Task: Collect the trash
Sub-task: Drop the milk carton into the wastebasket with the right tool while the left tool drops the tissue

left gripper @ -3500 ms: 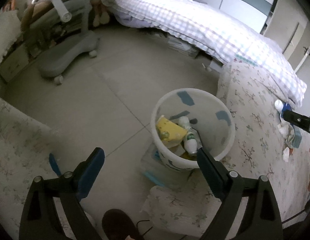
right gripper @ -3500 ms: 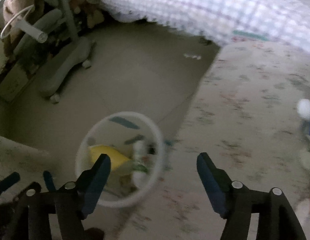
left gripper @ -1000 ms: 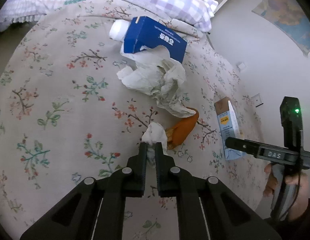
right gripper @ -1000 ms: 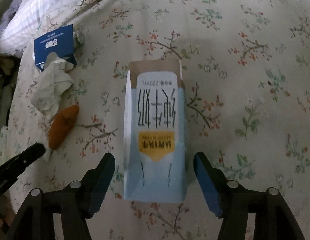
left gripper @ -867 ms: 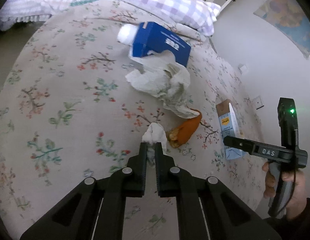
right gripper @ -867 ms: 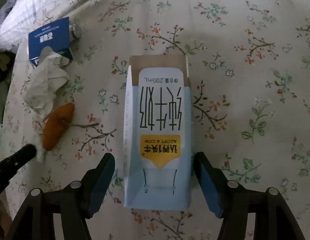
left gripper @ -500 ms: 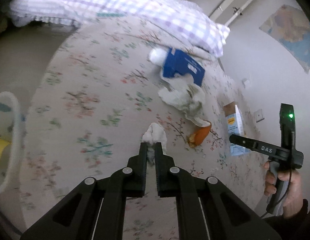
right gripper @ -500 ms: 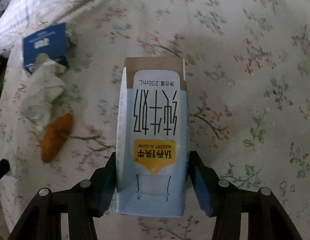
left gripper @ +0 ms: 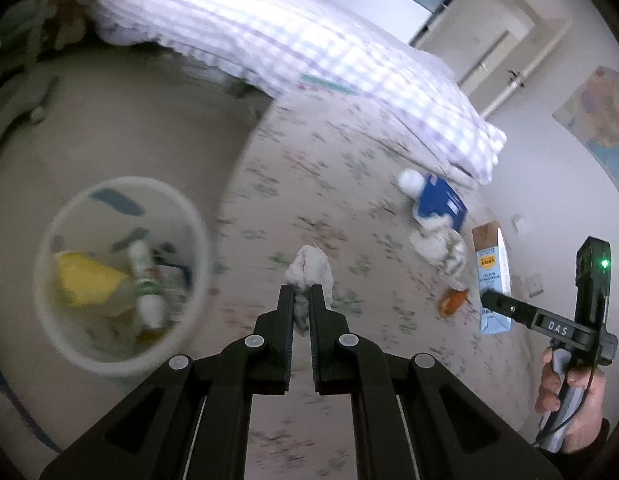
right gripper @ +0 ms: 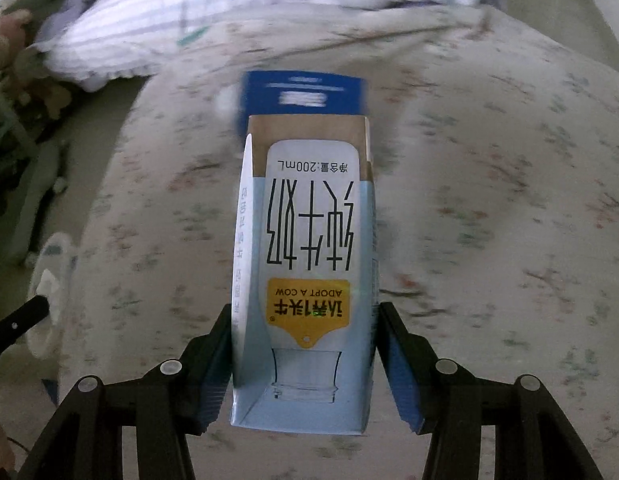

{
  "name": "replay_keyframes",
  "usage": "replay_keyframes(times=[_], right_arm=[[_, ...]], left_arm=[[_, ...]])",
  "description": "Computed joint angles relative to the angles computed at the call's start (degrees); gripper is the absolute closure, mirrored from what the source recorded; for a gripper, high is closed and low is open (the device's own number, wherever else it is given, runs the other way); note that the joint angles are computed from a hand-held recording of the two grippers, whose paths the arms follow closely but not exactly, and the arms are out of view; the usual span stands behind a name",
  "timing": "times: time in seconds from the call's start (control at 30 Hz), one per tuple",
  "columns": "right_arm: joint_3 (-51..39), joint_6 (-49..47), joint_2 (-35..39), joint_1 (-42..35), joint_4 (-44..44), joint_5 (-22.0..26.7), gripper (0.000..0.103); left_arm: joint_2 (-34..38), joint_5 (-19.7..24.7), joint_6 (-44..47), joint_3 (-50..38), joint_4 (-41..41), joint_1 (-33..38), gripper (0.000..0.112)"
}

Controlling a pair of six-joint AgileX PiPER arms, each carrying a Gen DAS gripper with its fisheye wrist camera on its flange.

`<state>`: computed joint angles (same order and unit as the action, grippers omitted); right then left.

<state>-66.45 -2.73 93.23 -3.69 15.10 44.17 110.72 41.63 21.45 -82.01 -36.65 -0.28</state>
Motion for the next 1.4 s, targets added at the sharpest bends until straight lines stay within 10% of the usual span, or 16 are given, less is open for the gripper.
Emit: replay_keyframes(times=[0.37, 0.53, 1.4], right_arm=[[-5.4, 6.1, 4.8, 12.4, -1.1, -1.3, 0.044], [-9.0, 8.2, 8.3, 16.7, -2.1, -1.4, 0.044], [-55.2, 18.0, 40.1, 37.7, -7.8, 14.8, 0.044]], left_arm=[[-0.6, -3.4, -1.1, 1.6, 6.9, 7.5, 0.101], [-1.5, -6.8, -14.1, 3.0, 23.8, 6.6, 0.029], [-6.4, -6.8, -7.8, 9.9, 21.5, 21.3, 0.014]])
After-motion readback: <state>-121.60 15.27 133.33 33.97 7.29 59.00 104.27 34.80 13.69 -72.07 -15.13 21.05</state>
